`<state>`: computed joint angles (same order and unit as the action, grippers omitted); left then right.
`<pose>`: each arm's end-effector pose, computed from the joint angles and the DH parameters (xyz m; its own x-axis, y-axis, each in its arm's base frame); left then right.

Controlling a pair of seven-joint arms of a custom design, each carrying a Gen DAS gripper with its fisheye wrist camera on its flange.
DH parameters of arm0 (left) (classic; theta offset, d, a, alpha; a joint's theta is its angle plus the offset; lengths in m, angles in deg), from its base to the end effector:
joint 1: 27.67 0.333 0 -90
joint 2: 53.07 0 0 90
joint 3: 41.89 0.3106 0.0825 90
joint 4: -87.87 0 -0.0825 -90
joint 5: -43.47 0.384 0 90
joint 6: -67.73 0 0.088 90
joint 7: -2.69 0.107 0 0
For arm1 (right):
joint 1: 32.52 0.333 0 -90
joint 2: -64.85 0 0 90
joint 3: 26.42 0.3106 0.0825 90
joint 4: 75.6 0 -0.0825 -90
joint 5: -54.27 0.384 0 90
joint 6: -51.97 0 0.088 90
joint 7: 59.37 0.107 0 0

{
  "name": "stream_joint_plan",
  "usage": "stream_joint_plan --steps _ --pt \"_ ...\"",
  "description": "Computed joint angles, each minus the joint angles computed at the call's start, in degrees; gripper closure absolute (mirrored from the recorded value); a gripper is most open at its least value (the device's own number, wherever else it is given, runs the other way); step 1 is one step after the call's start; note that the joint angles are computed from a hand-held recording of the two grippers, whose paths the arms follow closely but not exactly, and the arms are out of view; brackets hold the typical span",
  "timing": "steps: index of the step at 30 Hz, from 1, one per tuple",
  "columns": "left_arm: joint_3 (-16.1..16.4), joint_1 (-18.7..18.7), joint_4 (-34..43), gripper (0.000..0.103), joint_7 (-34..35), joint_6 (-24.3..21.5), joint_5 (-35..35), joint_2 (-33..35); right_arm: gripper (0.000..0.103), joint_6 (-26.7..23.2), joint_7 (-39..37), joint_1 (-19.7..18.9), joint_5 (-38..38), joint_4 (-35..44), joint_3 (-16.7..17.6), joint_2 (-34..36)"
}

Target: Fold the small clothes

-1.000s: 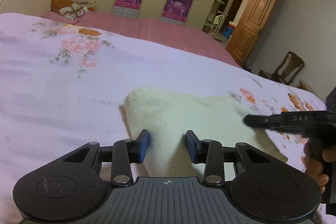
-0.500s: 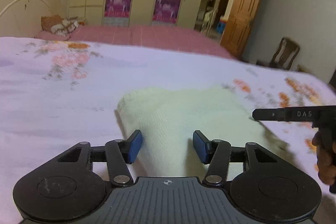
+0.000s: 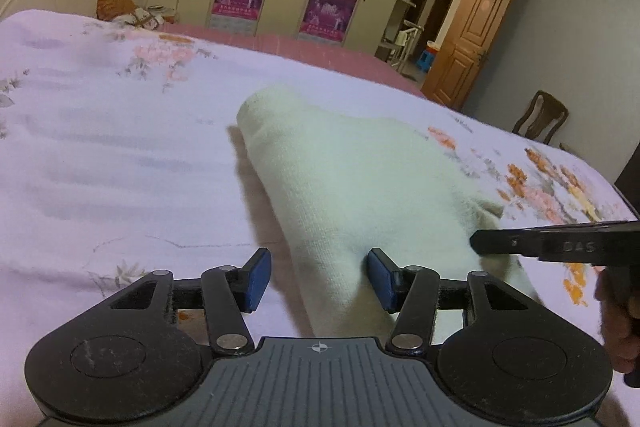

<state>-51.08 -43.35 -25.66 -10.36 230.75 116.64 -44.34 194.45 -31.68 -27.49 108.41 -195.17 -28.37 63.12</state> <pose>0.5371 -0.3007 0.4393 0.1100 -0.9537 0.2800 -0.5822 -0.2901 -0.7595 0.5743 0.0270 0.4773 0.5376 -0.8135 -0.2219 -0.6735 -0.2559 -0.6935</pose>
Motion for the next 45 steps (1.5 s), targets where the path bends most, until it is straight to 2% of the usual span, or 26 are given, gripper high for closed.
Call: stream_joint_plan --steps 2,4,6,8,9,10,12,15,16,17,18,19,20,22,26,28,30,31,33,39,45 --pt "-0.3 -0.4 -1.2 0.049 -0.6 -0.8 0.6 -1.6 0.096 1.9 -0.5 0.1 -0.2 -0.6 0.2 -0.6" --pt "-1.1 -0.3 -2.8 0.049 2.2 -1.7 -2.0 -2.9 0.097 3.8 -0.8 0.3 -0.7 -1.6 0.2 -1.4" --pt "-2.0 -0.3 -4.3 0.049 6.7 -2.9 -5.9 -3.3 0.097 3.8 -0.1 0.2 -1.1 -1.9 -0.1 -1.0" --pt "-2.3 -0.6 -6.1 0.049 4.4 -2.5 -5.1 -4.8 0.096 2.3 0.4 -0.1 -1.4 -1.7 -0.4 -0.8" --pt "-2.7 -0.7 -6.9 0.050 4.1 -2.7 -5.2 -5.7 0.092 2.4 0.2 -0.1 -1.3 -2.1 -0.4 -1.5" --pt "-3.3 -1.0 -7.5 0.050 4.4 -3.8 -5.6 -6.5 0.083 3.1 -0.7 -0.1 -0.7 -3.0 -0.5 -2.6" --pt "-4.4 -1.6 -8.2 0.049 5.7 -5.8 -7.3 -7.5 0.083 1.3 -4.2 -0.3 1.0 -4.7 -1.4 -5.3" --pt "-6.0 -3.0 -7.8 0.049 6.3 -10.6 -9.2 -7.4 0.081 -3.8 -7.7 -0.7 -0.7 -7.6 -2.6 -9.2" --pt "-6.4 -3.6 -7.1 0.048 6.2 -12.6 -9.8 -7.1 0.082 -4.1 -8.9 -0.8 -1.7 -9.2 -2.7 -10.6" --pt "-6.8 -4.2 -6.6 0.037 6.2 -14.9 -10.3 -6.9 0.083 -3.4 -9.5 -0.7 -2.6 -10.5 -2.4 -11.6" --pt "-7.4 -5.0 -5.5 0.028 7.0 -18.7 -11.3 -6.3 0.085 -0.9 -9.4 -0.7 -4.8 -12.2 -1.6 -12.4" --pt "-7.9 -6.0 -4.0 0.013 8.0 -23.1 -12.4 -5.3 0.086 2.7 -7.2 -1.1 -8.7 -13.8 -0.2 -12.5" --pt "-7.9 -6.6 -3.5 0.011 7.7 -25.0 -12.5 -4.9 0.083 4.3 -5.7 -1.4 -10.4 -14.6 0.5 -12.2" --pt "-7.4 -7.1 -4.0 0.009 4.3 -25.0 -11.4 -5.0 0.081 3.4 -5.6 0.0 -6.9 -14.1 -1.6 -11.2" --pt "-7.3 -7.7 -3.8 0.007 3.9 -27.0 -11.8 -5.1 0.076 4.7 -5.8 0.4 -5.5 -14.3 -2.0 -11.0" --pt "-7.7 -8.3 -2.8 0.007 4.4 -29.6 -13.4 -5.3 0.063 5.8 -4.9 0.2 -6.0 -14.7 -1.9 -11.4" --pt "-8.4 -9.3 -2.4 0.007 4.5 -32.0 -13.4 -5.9 0.052 4.3 -2.4 -0.4 -6.4 -14.9 -2.6 -12.9" --pt "-8.7 -9.7 -2.2 0.006 4.8 -32.9 -14.1 -6.1 0.036 2.3 -2.7 -0.5 -4.6 -15.2 -3.8 -14.3" --pt "-9.6 -10.9 -1.9 0.000 3.8 -35.2 -14.7 -6.4 0.019 -0.3 -3.1 -1.1 -3.7 -16.0 -5.0 -16.4" --pt "-12.4 -15.1 0.2 0.000 2.1 -42.4 -15.2 -7.2 0.001 -3.4 -4.5 -4.2 -7.1 -21.6 -6.5 -25.3" --pt "-15.5 -19.7 3.5 0.000 1.1 -50.7 -15.0 -8.7 0.001 -7.2 -1.7 -9.1 -13.0 -26.0 -7.9 -34.0"
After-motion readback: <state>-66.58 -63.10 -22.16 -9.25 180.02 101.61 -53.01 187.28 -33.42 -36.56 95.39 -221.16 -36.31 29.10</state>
